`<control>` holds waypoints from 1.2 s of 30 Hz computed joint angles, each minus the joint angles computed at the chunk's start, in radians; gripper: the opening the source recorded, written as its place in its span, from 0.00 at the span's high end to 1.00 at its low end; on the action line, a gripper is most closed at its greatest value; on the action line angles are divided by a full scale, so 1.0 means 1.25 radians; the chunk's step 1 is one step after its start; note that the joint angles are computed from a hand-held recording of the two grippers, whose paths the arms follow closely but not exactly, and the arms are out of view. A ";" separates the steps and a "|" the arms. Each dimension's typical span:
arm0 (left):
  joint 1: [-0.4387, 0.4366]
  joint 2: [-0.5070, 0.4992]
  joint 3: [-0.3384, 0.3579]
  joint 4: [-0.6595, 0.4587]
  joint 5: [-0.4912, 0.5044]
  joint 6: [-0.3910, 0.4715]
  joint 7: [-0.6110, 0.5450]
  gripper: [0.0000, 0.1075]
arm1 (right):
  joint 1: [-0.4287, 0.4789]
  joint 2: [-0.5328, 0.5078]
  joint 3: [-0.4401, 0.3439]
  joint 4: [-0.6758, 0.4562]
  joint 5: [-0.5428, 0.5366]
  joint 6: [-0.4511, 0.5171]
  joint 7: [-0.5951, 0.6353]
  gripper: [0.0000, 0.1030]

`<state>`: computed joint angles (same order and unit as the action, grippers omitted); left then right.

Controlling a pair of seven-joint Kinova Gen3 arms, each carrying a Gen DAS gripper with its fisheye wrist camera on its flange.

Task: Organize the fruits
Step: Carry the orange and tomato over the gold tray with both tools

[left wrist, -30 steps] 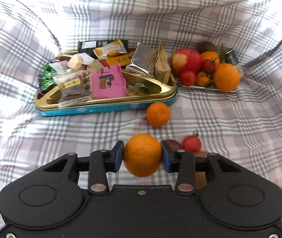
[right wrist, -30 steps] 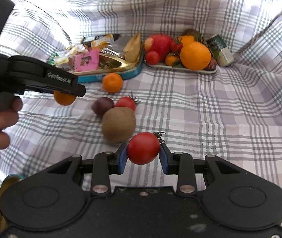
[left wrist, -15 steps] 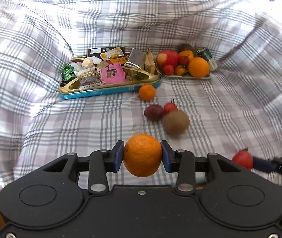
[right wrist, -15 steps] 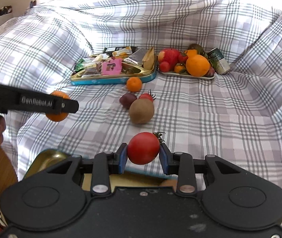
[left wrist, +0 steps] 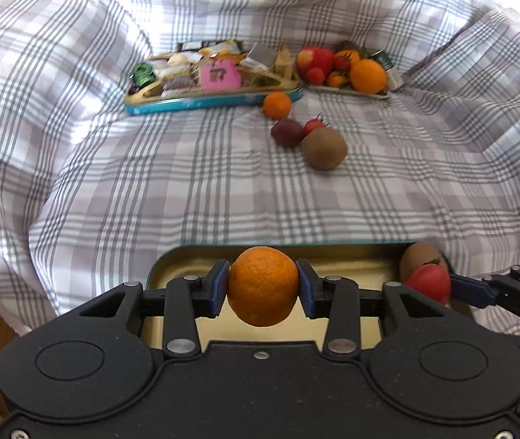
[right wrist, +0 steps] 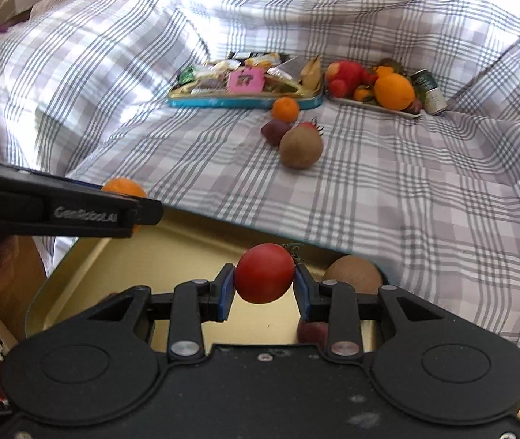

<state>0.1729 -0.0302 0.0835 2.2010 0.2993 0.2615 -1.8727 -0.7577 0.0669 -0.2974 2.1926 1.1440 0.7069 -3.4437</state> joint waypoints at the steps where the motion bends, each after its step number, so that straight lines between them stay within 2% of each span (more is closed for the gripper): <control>1: -0.002 0.005 0.003 0.001 -0.016 -0.003 0.019 0.54 | 0.001 0.005 0.000 -0.003 -0.005 -0.002 0.007 0.66; 5: -0.005 0.032 0.012 -0.007 -0.094 -0.004 0.101 0.54 | 0.012 0.022 0.014 -0.014 -0.043 -0.033 0.049 0.66; 14: -0.014 0.086 0.016 -0.036 -0.127 0.019 0.138 0.54 | 0.024 0.053 0.051 -0.037 -0.112 -0.077 0.128 0.66; 20: -0.030 0.107 0.028 -0.052 -0.112 0.039 0.117 0.54 | 0.023 0.073 0.074 -0.056 -0.136 -0.093 0.169 0.66; 26: -0.072 0.121 0.053 -0.067 -0.022 0.063 0.026 0.54 | 0.029 0.085 0.094 -0.071 -0.164 -0.114 0.211 0.66; 28: -0.073 0.118 0.053 -0.061 -0.006 0.050 0.011 0.55 | 0.031 0.086 0.100 -0.073 -0.173 -0.123 0.221 0.65; 31: -0.061 0.103 0.048 -0.049 -0.013 0.025 0.009 0.55 | 0.028 0.083 0.110 -0.071 -0.163 -0.133 0.210 0.65; 36: -0.021 0.094 0.027 -0.045 -0.087 0.011 0.081 0.55 | 0.021 0.080 0.112 -0.070 -0.149 -0.129 0.183 0.65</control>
<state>0.1467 0.0869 0.1173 2.1443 0.1903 0.2754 -1.7710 -0.7314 0.1663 -0.1569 2.1056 0.9581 0.5451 -3.2148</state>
